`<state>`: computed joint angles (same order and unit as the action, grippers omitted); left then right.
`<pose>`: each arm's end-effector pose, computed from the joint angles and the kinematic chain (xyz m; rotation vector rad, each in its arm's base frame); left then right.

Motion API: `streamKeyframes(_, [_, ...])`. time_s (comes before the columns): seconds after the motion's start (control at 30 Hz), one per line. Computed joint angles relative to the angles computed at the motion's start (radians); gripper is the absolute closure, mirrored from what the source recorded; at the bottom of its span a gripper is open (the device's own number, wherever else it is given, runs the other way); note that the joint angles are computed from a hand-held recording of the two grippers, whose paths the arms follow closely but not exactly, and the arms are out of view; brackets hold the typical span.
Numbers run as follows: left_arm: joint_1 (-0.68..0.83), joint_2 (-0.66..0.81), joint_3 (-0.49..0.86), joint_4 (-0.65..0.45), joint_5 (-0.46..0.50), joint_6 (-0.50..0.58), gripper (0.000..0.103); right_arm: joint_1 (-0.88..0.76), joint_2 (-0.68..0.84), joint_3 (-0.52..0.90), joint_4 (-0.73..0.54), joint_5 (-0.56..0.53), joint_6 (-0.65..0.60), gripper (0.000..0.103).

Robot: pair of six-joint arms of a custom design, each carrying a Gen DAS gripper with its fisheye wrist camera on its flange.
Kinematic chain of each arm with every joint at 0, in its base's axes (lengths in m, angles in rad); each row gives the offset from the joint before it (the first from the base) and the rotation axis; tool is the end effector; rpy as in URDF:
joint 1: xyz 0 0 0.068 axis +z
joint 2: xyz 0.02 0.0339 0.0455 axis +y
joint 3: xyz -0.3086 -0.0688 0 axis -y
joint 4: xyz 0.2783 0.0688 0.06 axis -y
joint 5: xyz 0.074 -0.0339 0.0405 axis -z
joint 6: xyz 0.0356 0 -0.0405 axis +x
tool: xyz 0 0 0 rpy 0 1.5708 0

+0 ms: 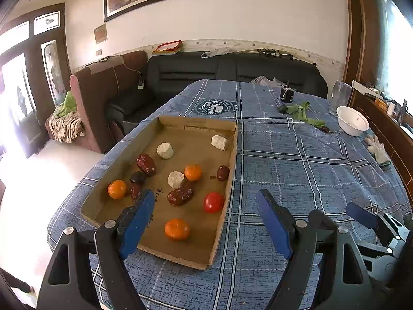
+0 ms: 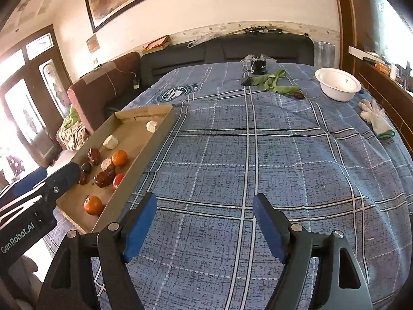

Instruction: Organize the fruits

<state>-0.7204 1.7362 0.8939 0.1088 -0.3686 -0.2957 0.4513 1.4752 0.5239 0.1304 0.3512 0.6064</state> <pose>0.2944 -0.2414 0.1784 0.2905 2.2292 -0.1201 0.2521 0.1086 0.1503 0.3420 2.3054 0.1055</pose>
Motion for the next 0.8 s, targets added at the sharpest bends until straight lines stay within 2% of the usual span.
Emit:
streamKeyframes(0.6, [0.055,0.016,-0.019,0.021,0.044,-0.026,0.022,0.054,0.066,0.047,-0.029,0.033,-0.014,0.017])
streamKeyframes(0.8, [0.106,-0.017,-0.052,0.061,0.028,-0.020,0.022,0.074,0.086,0.065,-0.037,0.048,-0.029,0.017])
